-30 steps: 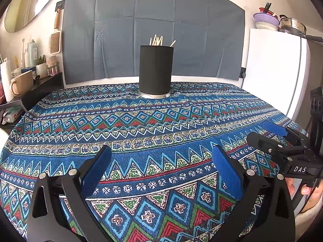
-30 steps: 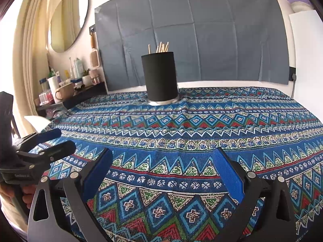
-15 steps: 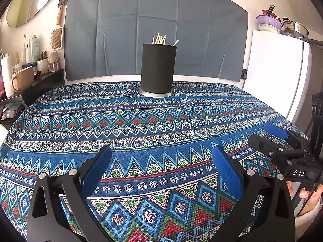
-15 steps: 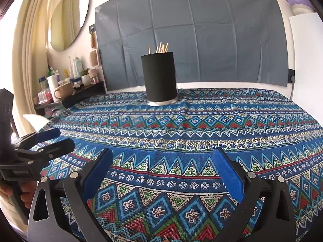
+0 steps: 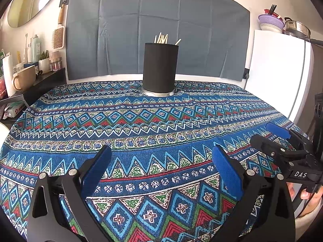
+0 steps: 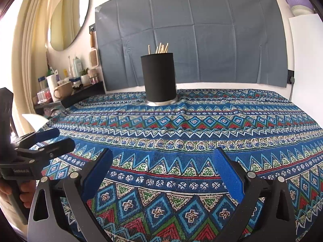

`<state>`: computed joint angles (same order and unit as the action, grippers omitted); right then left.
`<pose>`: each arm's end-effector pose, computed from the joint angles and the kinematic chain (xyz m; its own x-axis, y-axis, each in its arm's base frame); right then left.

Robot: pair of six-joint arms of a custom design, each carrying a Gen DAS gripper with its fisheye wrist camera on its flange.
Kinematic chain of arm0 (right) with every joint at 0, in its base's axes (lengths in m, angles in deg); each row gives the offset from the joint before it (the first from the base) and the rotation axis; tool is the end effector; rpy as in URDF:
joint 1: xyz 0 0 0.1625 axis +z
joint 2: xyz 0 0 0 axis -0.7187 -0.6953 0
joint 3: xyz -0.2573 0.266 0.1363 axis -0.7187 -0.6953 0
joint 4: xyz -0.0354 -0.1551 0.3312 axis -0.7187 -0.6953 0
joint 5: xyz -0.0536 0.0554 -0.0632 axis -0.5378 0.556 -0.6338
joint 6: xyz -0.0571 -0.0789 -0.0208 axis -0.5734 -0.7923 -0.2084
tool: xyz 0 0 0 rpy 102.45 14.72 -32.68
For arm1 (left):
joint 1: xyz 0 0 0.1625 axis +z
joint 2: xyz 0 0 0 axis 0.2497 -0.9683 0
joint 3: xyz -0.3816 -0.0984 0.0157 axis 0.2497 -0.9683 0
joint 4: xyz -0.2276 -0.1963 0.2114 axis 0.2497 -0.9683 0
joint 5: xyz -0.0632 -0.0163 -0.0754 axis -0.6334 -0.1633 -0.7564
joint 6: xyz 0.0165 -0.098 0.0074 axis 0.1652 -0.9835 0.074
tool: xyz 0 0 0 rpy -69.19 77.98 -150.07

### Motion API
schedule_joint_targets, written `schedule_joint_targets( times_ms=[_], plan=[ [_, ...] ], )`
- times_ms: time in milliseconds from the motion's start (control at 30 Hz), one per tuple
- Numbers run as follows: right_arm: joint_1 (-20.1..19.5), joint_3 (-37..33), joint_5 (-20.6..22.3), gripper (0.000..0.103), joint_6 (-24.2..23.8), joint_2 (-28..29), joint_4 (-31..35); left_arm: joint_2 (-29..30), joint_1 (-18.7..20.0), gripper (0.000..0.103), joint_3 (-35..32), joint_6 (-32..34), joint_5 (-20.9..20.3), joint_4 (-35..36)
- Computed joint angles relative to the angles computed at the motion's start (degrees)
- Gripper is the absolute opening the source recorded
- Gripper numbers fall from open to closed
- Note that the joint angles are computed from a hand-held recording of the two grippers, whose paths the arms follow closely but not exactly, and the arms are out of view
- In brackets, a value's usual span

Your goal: Organize utensils

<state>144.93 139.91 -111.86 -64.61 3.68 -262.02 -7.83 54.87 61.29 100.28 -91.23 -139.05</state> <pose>0.1874 -0.7206 0.1427 -0.7443 0.3102 0.5915 -0.4648 0.3953 -0.7923 -0.1695 -0.8527 0.1206 -0.5503 0.7119 -0.4362 0.8259 0.3873 -0.4098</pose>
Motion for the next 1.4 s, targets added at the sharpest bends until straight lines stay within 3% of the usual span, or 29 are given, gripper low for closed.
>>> schedule_joint_targets(
  times_ms=[1400],
  plan=[
    [0.06,-0.37,-0.37,0.095,-0.69,0.27,-0.43,-0.52,-0.05,0.097,1.32,0.23,0.26,-0.99]
  ],
)
